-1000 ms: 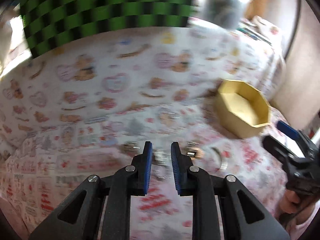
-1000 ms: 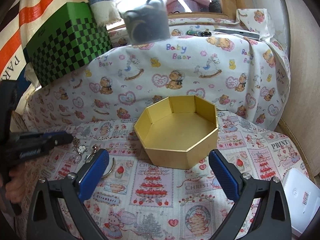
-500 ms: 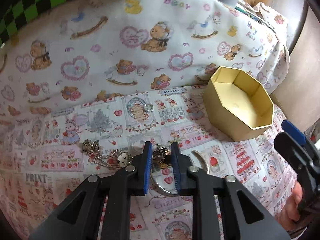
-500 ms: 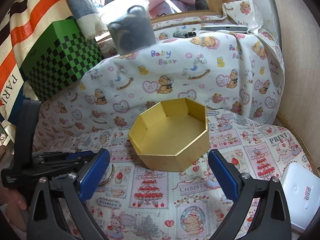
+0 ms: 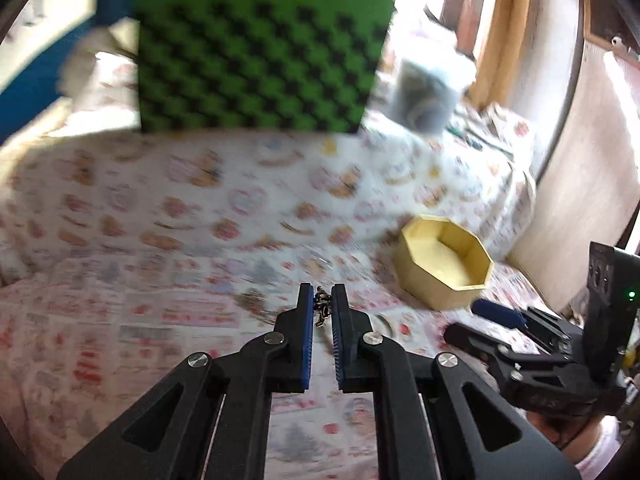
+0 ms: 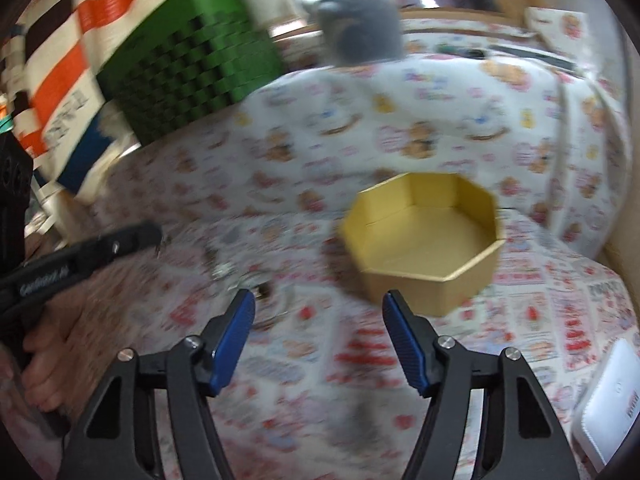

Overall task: Organize jewelry
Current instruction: 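Grasp the small silver charm with the left gripper while right gripper grasps the silver bangle, then carry the bangle and charm into the gold box and open both grippers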

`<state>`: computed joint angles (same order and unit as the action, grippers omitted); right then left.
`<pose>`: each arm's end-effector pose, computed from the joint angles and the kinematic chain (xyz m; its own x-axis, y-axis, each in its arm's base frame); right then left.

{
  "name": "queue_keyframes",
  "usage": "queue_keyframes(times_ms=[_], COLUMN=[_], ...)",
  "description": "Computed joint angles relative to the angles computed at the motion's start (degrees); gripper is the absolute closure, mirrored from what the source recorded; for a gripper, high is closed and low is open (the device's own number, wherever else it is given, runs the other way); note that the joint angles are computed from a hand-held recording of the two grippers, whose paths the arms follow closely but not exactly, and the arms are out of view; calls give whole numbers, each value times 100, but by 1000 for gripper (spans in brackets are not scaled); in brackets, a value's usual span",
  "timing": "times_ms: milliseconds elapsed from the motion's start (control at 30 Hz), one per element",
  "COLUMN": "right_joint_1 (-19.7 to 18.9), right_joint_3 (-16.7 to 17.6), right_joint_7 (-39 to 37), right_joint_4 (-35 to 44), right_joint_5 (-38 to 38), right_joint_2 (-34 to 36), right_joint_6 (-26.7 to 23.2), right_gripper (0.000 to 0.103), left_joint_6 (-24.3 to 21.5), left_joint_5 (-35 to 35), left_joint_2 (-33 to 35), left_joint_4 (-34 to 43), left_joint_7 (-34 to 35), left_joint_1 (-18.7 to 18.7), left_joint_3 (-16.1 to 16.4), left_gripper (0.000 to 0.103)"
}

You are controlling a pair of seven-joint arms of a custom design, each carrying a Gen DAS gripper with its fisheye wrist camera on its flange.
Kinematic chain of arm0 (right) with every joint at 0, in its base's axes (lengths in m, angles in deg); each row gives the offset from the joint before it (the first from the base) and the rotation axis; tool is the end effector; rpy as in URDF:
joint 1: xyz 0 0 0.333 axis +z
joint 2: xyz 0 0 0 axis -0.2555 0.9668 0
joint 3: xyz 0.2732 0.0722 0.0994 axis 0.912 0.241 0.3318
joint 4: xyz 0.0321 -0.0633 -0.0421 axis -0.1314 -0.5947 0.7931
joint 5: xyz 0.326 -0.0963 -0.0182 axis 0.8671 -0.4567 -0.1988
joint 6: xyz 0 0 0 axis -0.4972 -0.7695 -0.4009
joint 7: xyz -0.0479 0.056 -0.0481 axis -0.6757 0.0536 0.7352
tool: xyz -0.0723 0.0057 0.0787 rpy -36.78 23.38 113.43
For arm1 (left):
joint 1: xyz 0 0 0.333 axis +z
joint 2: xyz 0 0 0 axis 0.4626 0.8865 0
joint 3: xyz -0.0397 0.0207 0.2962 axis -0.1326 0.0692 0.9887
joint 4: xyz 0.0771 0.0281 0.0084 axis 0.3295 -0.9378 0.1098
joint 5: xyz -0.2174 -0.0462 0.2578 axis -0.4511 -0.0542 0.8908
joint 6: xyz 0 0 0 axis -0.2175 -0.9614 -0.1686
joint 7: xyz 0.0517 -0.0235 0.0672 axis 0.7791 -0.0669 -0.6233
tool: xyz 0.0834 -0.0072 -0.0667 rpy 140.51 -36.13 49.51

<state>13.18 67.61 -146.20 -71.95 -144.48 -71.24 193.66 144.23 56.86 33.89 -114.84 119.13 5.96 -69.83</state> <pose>0.3908 0.3441 0.4557 -0.1257 -0.9592 -0.2532 -0.6336 0.2740 -0.7235 0.4919 -0.4433 0.4934 -0.5927 -0.7865 0.1738 -0.5776 0.2646 -0.7722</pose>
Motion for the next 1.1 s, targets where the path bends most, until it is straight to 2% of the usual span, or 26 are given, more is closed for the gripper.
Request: queue_keyframes(times_ms=[33, 67, 100, 167, 200, 233, 267, 300, 333, 400, 433, 500, 600, 667, 767, 867, 1000, 1100], right_joint_1=[12, 28, 38, 87, 124, 173, 215, 266, 305, 317, 334, 490, 764, 913, 964, 1022, 1021, 965], right_joint_3=[9, 14, 15, 30, 15, 21, 26, 47, 25, -37, -50, -152, -292, -373, -419, -420, -361, -369], right_joint_7=[-151, -326, -811, -1576, -1726, -1993, -2285, -2665, -2840, -3004, -3142, -3222, -3332, -3359, -3279, -3287, -3439, -3249], right_joint_4=[74, 135, 271, 630, 771, 1022, 1269, 1667, 1938, 2220, 2431, 2834, 3352, 3556, 3394, 3359, 3065, 2596], right_joint_5=[122, 302, 777, 1490, 1608, 1830, 2096, 2508, 2760, 3138, 3325, 3335, 3078, 2951, 2821, 2756, 2684, 2513], right_joint_2=[56, 102, 218, 489, 584, 740, 896, 1148, 1341, 1623, 1799, 2084, 2427, 2569, 2491, 2461, 2273, 1907], right_joint_6=[28, 12, 2, -165, -270, -502, -766, -1253, -1533, -1573, -1701, -2069, -2522, -2743, -2527, -2582, -2384, -2019], right_gripper=[38, 37, 36, 36, 35, 29, 24, 22, 22, 22, 22, 21, 22, 22, 42, 43, 43, 43], left_joint_6=[37, 36, 56, 61, 80, 74, 28, -50, -144, -312, -374, -542, -575, -568, -535, -492, -560, -448], left_joint_5=[142, 152, 61, 0, -25, -21, 85, 251, 413, 425, 312, 72, 432, 563, 576, 781, 567, 1012], left_joint_2=[-75, -100, -96, -143, -159, -161, -157, -124, -77, -11, 12, 120, 121, 120, 114, 61, 49, -100], left_joint_4=[-60, -97, -107, -123, -158, -173, -159, -90, -17, 31, 19, 122, 179, 187, 164, 119, 109, 6], left_joint_7=[-169, -164, -73, -206, -230, -236, -348, -535, -707, -751, -669, -500, -874, -1013, -1043, -1198, -1022, -1480], left_joint_1=[-113, -96, 31, 58, 99, 123, 30, -129, -261, -199, -75, 89, -211, -245, -181, -252, -95, -399], left_joint_3=[196, 191, 71, 111, 107, 116, 257, 464, 632, 599, 477, 280, 687, 754, 700, 800, 565, 938], left_gripper=[95, 95, 95, 95, 95, 95, 95, 95, 95, 95, 95, 95, 95, 95, 95, 95, 95, 95])
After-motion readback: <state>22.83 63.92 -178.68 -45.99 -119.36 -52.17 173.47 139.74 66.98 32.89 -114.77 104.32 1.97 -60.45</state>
